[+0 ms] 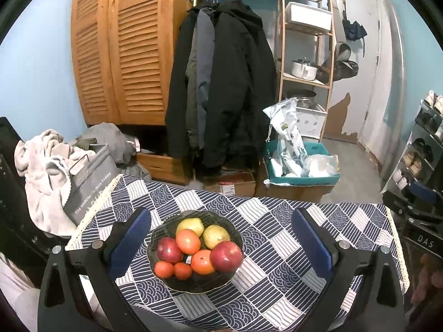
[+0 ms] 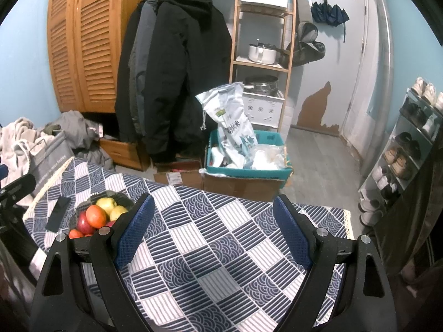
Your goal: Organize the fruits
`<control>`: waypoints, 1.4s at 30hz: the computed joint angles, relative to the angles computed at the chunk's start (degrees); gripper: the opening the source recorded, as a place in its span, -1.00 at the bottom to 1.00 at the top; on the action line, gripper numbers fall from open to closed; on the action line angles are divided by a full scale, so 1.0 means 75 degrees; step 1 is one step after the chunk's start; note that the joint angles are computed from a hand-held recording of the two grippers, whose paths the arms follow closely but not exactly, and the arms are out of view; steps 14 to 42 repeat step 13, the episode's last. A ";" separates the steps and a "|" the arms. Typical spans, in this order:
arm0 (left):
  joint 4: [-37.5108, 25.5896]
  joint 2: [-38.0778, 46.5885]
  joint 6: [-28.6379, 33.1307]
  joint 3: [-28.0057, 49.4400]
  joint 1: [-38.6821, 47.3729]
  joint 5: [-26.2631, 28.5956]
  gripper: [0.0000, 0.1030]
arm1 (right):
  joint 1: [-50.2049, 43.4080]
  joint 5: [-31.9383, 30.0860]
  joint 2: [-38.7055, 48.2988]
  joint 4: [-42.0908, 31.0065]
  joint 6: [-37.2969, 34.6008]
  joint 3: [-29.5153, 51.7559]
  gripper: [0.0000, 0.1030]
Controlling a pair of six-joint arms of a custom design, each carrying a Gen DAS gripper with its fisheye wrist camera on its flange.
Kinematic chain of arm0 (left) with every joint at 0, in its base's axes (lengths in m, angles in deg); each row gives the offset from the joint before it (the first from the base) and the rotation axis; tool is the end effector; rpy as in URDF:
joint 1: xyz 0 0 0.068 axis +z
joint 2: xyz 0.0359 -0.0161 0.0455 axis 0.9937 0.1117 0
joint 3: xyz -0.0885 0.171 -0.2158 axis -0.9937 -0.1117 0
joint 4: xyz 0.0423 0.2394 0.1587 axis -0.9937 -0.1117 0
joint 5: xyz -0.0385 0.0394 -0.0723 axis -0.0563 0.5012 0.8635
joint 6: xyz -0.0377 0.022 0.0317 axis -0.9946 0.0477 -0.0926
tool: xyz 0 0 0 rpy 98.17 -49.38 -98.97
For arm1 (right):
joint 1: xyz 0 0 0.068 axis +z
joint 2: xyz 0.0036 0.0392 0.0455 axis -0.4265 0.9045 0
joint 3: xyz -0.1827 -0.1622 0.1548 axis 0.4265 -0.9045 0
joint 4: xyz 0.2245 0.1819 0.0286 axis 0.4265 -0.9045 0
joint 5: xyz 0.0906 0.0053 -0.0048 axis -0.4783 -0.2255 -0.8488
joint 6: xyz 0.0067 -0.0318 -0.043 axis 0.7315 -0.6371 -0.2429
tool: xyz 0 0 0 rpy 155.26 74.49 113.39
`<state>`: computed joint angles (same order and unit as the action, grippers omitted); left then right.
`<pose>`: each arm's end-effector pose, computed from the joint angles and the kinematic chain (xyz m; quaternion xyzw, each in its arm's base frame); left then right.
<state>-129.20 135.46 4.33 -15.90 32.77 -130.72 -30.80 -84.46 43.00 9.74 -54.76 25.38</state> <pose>0.2174 -0.2228 0.2753 -0.1898 0.8708 0.0924 0.4441 0.3123 -0.0170 0.2604 -0.1851 0.8734 0.0781 0.4436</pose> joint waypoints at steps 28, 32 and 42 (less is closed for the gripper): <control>-0.0058 0.0034 -0.0022 0.0040 -0.0077 -0.0089 0.98 | 0.0018 0.0017 -0.0004 0.0007 0.0000 -0.0011 0.67; -0.0058 0.0034 -0.0022 0.0040 -0.0077 -0.0089 0.98 | 0.0018 0.0017 -0.0004 0.0007 0.0000 -0.0011 0.67; -0.0058 0.0034 -0.0022 0.0040 -0.0077 -0.0089 0.98 | 0.0018 0.0017 -0.0004 0.0007 0.0000 -0.0011 0.67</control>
